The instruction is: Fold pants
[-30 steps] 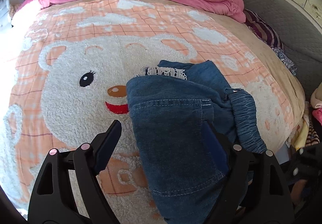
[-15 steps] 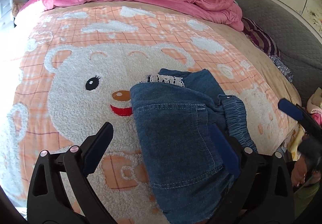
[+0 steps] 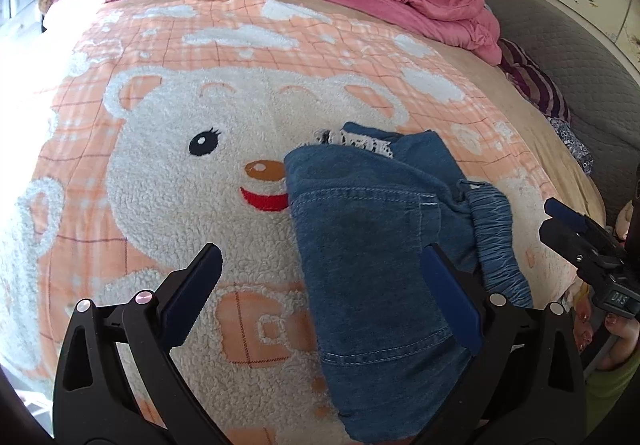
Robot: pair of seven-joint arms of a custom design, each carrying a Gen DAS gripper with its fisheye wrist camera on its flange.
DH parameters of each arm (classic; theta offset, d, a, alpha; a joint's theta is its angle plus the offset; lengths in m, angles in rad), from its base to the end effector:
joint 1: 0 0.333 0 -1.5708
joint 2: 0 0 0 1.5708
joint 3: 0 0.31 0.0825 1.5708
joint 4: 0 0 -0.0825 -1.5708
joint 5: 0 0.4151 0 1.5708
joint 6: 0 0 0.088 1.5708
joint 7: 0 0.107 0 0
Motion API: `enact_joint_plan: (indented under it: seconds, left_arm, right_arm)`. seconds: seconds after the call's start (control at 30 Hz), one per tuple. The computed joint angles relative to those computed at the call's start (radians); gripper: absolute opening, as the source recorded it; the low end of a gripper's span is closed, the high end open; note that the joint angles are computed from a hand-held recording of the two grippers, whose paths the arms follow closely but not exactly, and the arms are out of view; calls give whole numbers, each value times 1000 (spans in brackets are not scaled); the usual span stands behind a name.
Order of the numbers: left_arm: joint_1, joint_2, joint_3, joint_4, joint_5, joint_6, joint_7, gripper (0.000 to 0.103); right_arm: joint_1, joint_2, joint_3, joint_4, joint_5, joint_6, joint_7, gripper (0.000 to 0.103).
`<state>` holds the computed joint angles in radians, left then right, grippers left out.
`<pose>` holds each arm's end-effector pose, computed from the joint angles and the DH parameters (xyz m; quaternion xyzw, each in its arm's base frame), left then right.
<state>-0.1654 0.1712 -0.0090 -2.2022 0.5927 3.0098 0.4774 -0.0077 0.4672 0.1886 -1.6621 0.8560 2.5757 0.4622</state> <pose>0.5910 -0.1455 0.3408 -0.7766 0.5397 -0.2769 0.1701 0.7243 0.1021 0.3632 -0.8184 0.4273 -0.0808 0.3757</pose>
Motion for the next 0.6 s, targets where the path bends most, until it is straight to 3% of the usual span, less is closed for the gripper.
enact_joint_plan:
  seconds: [0.1,0.13,0.27,0.37,0.43,0.6]
  left_arm:
    - [20,21,-22,5,-69,1,38,93]
    - [31,30,-35,6,-109,6,64,93]
    - [90,63,-109,2,-306,42,209,93]
    - [30,77,-55,11,-319,52,202,93]
    - [-9,83,-18,15,-313,59,186,93]
    - [-35,108,-10,36,-346,86,211,92]
  right_arm:
    - [16,28,-27,35,-67,-52,83,89]
    - [18,44,-33,54,-88,-77,117,79]
    - [12,101,-37,133,-136,-185,234,64]
    - [18,142,-43,186,-179,-233,302,54]
    - [22,156,-39,204,-201,-237,322,53]
    - [20,190,-20,250,-225,-269,329,38]
